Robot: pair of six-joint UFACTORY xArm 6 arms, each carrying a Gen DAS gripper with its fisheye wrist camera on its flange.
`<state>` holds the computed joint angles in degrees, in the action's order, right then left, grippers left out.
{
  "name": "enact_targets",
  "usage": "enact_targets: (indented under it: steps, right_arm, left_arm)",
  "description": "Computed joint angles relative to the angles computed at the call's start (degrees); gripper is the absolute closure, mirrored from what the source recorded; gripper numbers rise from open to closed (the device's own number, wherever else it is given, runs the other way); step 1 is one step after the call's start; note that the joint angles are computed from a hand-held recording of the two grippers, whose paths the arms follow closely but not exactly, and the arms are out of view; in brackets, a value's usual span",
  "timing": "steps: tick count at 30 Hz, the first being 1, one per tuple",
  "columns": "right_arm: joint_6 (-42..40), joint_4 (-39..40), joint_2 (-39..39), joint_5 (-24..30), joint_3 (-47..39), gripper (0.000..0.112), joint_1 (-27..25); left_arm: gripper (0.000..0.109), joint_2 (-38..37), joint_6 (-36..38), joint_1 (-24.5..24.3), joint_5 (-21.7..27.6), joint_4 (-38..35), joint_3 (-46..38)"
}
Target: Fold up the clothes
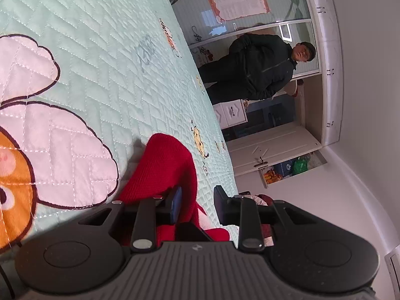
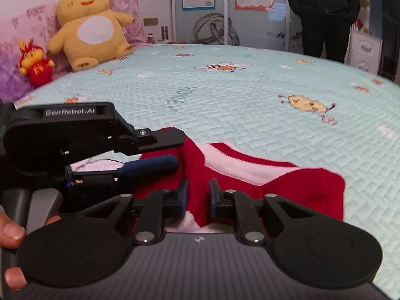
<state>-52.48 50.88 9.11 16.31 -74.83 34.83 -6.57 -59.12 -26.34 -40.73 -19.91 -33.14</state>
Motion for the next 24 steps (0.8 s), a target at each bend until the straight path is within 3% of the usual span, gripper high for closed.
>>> enact_targets:
  steps: [8,12,15,20,24]
  right_arm:
    - [-5.4,15.0,0.9,11.3,-3.2,0.109,-5.1]
    - [-0.9,24.6,4.2,25.0,-7.0,0.109,-11.3]
    - [1.1,28.8,5.5,30.2,-8.1,0.109,-13.4]
    - [1.4,28.3,4.7,27.4,-7.5,0.109,-12.5]
    - [-4.8,23.5,1.1,17.2,-4.7,0.109,-7.8]
  left_arm:
    - [0.083,0.7,2.4,0.7,2.4,0.2,-1.6]
    - [0.083,0.0,8.9,-0.4,5.5,-4.3,-2.7]
    - [0.083,-0.5,18.9,-2.4,8.9,-12.5,-4.6]
    - [0.082,-0.8,34.5,-5.3,11.1,-25.6,-7.8]
    - [0.081,-0.4,40.0,-6.1,12.2,-29.4,-9.1]
